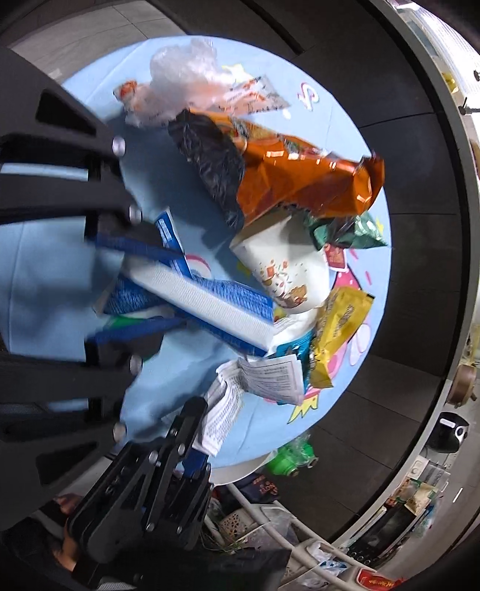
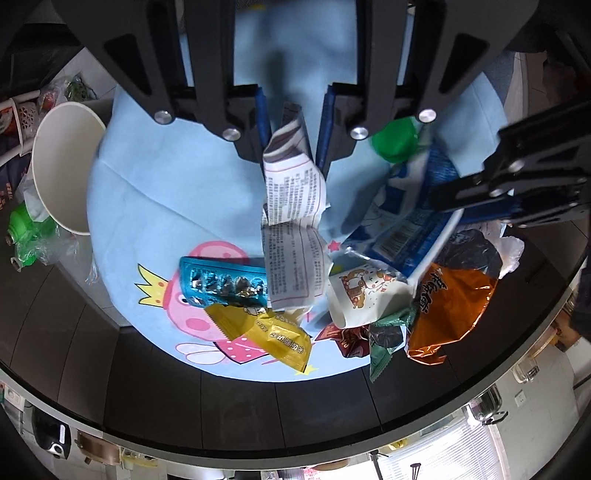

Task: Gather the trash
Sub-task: 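Grasp the blue-white milk carton with the left tool while the right tool grasps the paper receipt, then carry carton and receipt to the white bucket and open both tools to drop them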

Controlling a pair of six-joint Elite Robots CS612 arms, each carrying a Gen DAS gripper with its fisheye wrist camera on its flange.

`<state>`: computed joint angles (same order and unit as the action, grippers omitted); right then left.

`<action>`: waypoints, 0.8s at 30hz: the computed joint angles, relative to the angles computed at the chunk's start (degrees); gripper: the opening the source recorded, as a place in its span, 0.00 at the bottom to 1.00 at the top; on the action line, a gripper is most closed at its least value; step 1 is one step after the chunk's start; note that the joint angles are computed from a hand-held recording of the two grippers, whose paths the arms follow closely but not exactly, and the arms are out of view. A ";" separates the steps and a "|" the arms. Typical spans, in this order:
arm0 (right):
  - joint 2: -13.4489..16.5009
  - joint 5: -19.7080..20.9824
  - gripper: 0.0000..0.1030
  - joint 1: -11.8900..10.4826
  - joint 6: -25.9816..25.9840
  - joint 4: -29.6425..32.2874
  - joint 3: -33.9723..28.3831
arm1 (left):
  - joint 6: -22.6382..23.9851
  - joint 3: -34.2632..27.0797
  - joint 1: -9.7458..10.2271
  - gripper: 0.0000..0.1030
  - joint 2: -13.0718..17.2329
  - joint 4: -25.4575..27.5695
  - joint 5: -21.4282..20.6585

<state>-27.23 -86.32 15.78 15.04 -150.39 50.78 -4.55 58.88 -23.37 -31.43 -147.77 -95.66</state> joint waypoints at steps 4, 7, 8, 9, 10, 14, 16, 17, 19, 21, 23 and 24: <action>-1.57 0.47 0.22 -0.23 0.62 -3.03 2.84 | -0.57 0.26 -0.01 0.11 -0.17 -0.34 0.01; -2.75 0.59 0.22 -0.38 1.32 -6.05 4.98 | -0.84 2.50 -0.09 0.09 -1.80 -2.88 0.37; -3.34 0.74 0.22 -0.47 1.69 -7.35 5.99 | -1.02 3.52 -0.04 0.09 -2.59 -3.79 0.11; -3.81 0.74 0.22 -0.55 1.97 -8.71 6.83 | -1.24 4.40 0.06 0.09 -3.33 -5.10 -0.45; -4.32 0.56 0.22 -0.63 2.26 -10.23 7.69 | -1.38 4.89 0.11 0.09 -3.82 -6.11 -0.95; -6.29 -0.99 0.22 -1.22 3.64 -15.37 10.84 | -0.59 5.06 0.12 0.08 -4.99 -9.98 -4.18; -7.10 -3.12 0.22 -1.52 3.99 -17.28 12.20 | 0.09 3.19 -0.06 0.08 -4.39 -10.34 -7.21; -7.56 -4.25 0.22 -1.77 4.42 -17.89 13.04 | 0.39 2.14 -0.14 0.08 -3.94 -10.04 -8.45; -8.28 -6.07 0.22 -2.39 5.70 -18.38 14.49 | 1.53 -1.40 -0.54 0.08 -2.39 -8.49 -12.58; -9.11 -8.56 0.22 -3.16 7.51 -18.56 16.42 | 3.31 -5.58 -1.29 0.08 -0.22 -6.47 -14.56; -9.72 -10.35 0.22 -3.95 9.57 -18.41 18.28 | 4.83 -10.35 -2.01 0.08 2.26 -3.17 -16.56; -10.03 -11.00 0.22 -4.31 10.53 -18.40 19.35 | 5.07 -14.14 -2.28 0.08 4.19 0.24 -18.74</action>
